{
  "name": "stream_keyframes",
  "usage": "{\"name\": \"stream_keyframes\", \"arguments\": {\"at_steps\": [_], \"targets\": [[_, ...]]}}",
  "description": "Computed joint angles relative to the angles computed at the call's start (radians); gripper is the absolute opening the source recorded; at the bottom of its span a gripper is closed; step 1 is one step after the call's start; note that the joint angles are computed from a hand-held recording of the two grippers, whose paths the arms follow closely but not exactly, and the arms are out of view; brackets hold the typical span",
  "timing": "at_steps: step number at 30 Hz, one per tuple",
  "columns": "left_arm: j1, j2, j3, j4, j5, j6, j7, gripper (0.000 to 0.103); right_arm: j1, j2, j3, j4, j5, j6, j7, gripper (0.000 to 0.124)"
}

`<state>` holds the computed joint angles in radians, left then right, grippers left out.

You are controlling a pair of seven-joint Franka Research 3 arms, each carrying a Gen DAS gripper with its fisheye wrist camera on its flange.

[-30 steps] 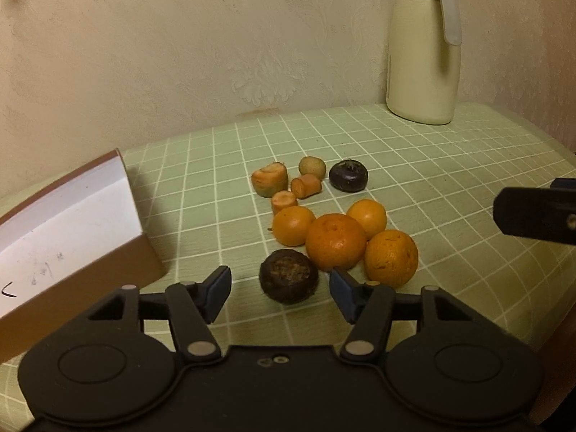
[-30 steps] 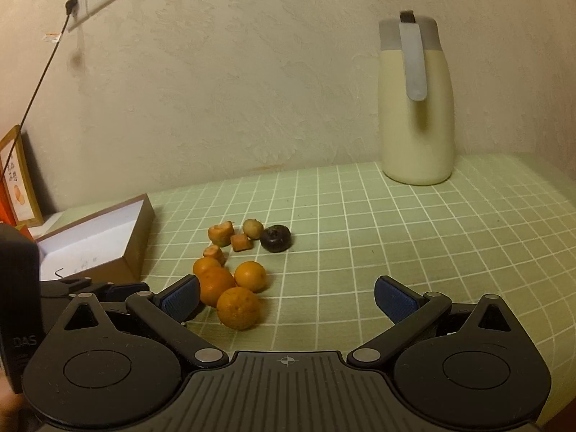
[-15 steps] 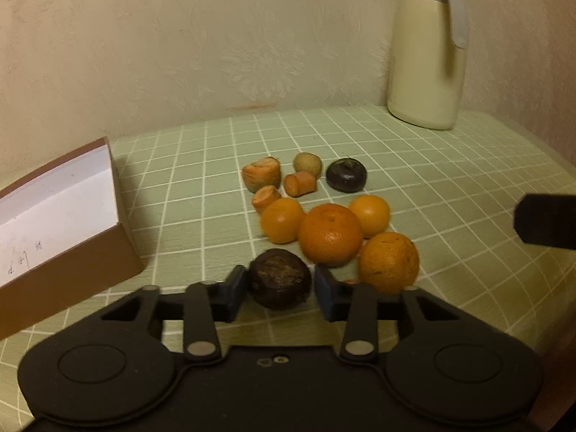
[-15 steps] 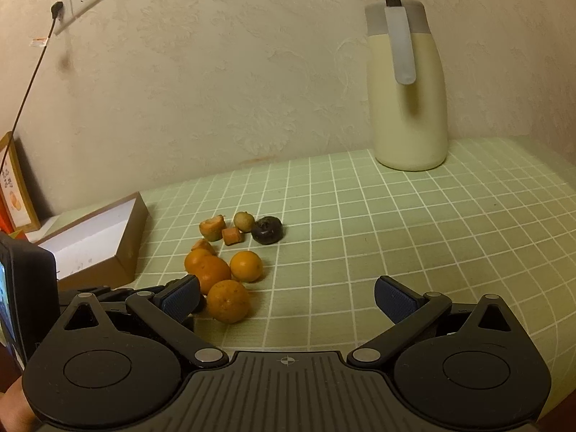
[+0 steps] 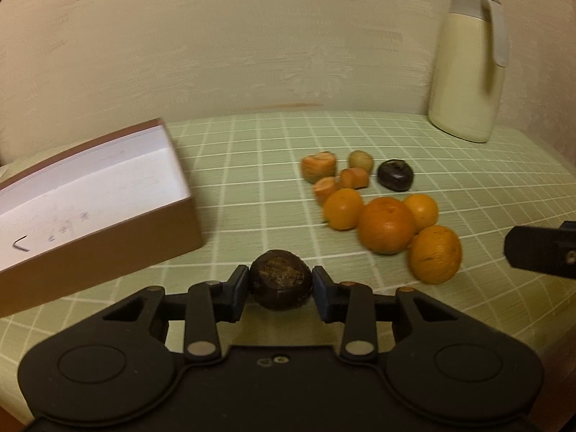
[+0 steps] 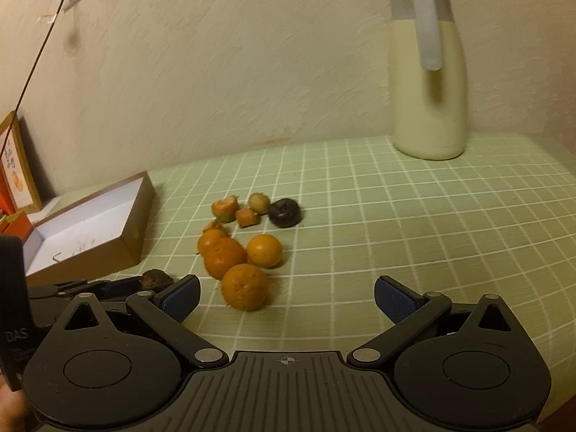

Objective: Organize fruits
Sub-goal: 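Grasp an orange mandarin with the right gripper while the left holds the dark fruit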

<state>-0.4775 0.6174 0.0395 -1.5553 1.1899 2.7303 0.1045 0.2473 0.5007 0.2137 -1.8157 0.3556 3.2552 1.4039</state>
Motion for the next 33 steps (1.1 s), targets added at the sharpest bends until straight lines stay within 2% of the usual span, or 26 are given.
{"name": "stream_keyframes", "arguments": {"at_steps": [1, 2, 3, 5, 7, 10, 14, 16, 22, 32, 33], "targets": [[-0.002, -0.008, 0.004, -0.012, 0.003, -0.005, -0.008, 0.028, 0.009, 0.006, -0.006, 0.009, -0.004, -0.009, 0.000, 0.080], [-0.002, -0.016, 0.004, -0.022, 0.005, -0.009, -0.013, 0.028, 0.029, 0.012, -0.027, 0.023, -0.008, -0.030, 0.004, 0.056], [0.000, -0.023, 0.004, -0.032, 0.007, -0.012, -0.020, 0.028, 0.062, 0.022, -0.062, 0.043, -0.012, -0.053, 0.014, 0.052], [0.000, -0.034, 0.004, -0.045, 0.021, -0.022, -0.036, 0.028, 0.080, 0.046, -0.079, 0.078, -0.009, -0.087, 0.032, 0.052], [0.004, -0.048, 0.002, -0.063, 0.035, -0.025, -0.053, 0.028, 0.051, 0.070, -0.043, 0.113, 0.004, -0.122, 0.028, 0.052], [0.015, -0.067, -0.005, -0.088, 0.051, -0.036, -0.077, 0.028, 0.057, 0.088, -0.040, 0.137, 0.005, -0.120, 0.019, 0.052], [0.029, -0.088, -0.017, -0.112, 0.073, -0.045, -0.106, 0.028, 0.100, 0.115, -0.080, 0.176, -0.013, -0.135, 0.031, 0.052], [0.033, -0.094, -0.024, -0.118, 0.083, -0.053, -0.116, 0.028, 0.136, 0.132, -0.123, 0.201, -0.026, -0.149, 0.056, 0.052], [0.053, -0.115, -0.043, -0.150, 0.095, -0.066, -0.135, 0.028, 0.170, 0.170, -0.175, 0.254, -0.055, -0.184, 0.120, 0.052], [0.068, -0.123, -0.058, -0.167, 0.082, -0.075, -0.127, 0.028, 0.128, 0.181, -0.124, 0.260, -0.050, -0.181, 0.126, 0.052], [0.067, -0.124, -0.058, -0.168, 0.083, -0.077, -0.128, 0.028, 0.126, 0.182, -0.123, 0.262, -0.050, -0.182, 0.124, 0.045]]}}
